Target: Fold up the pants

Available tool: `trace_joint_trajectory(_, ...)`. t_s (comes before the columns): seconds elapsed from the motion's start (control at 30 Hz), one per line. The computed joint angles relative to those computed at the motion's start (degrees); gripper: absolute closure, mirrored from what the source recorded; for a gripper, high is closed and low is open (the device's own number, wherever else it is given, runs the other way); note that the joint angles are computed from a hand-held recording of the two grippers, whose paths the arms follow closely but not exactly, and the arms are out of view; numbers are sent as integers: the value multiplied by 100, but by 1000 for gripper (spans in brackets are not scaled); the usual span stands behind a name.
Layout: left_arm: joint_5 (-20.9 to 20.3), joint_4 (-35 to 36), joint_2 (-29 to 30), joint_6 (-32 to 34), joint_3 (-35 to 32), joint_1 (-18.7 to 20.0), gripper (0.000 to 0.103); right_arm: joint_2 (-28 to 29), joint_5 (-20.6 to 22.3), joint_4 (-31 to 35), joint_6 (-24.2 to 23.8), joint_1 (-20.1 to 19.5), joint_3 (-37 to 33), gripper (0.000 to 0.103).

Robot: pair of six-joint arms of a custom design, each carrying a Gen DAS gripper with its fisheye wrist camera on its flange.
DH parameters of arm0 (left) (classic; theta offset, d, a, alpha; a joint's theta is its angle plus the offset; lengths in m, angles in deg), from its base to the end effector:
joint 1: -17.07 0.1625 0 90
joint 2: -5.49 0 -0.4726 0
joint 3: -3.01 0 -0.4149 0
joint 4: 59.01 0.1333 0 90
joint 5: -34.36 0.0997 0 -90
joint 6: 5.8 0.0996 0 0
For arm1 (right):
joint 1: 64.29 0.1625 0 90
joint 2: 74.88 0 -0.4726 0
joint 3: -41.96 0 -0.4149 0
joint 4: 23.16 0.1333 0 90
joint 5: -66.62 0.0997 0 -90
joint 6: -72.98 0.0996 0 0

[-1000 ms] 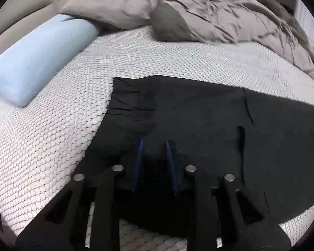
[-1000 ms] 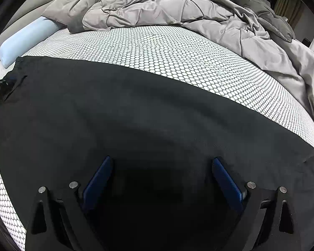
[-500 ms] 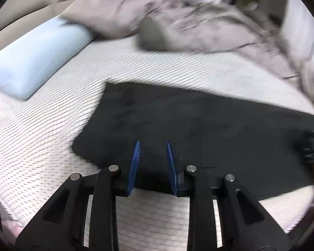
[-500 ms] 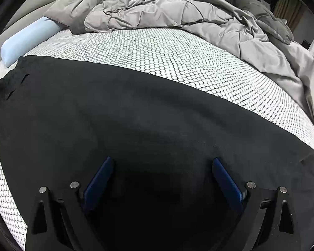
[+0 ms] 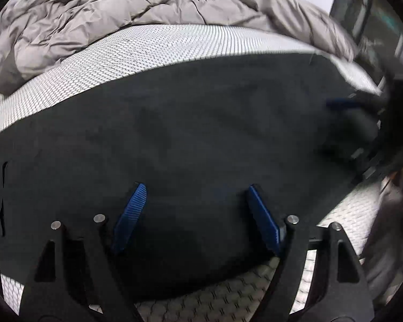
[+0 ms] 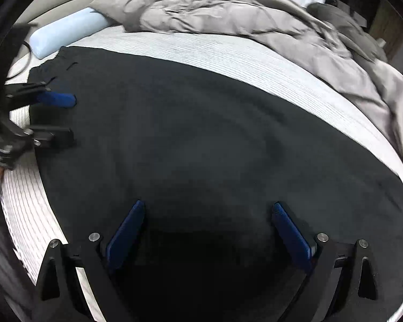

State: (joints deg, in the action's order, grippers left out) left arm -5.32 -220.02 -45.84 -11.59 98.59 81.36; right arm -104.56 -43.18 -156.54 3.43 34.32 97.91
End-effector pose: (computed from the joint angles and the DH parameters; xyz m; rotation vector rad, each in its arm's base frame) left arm -0.1189 -0.7309 0.2301 0.1441 2.3003 -0.8164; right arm 0.2340 -0.8804 0.1526 1.6428 -2.1351 0.1108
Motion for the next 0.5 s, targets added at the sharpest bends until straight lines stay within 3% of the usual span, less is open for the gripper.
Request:
trace_joint_trajectory(0.1,-7,139,-8,23,-45,-2,24,-63,-47,212,225,-283,-390,6)
trace_joint_trajectory(0.17,-51,190,-56,-28,-7,31,24,-95,-191,-167,202,-434,-518,6)
trace_joint_trajectory(0.27,11,333,-18,48,-201,71,24,66,-530,-604,511,-622,-1086,6)
trace_joint_trajectory(0.33,-212,293,-5,228,-384,102,24,195,-698,-675,867,-684,-1480,5)
trace_joint_trajectory(0.43,-432,-63,96,400,-498,21,24,107,-525,-661,1115,-665,-1447,5)
trace_joint_trajectory(0.5,-538,108,310,359,-793,-34,24,1,-189,-641,1182,-588,-1192,5)
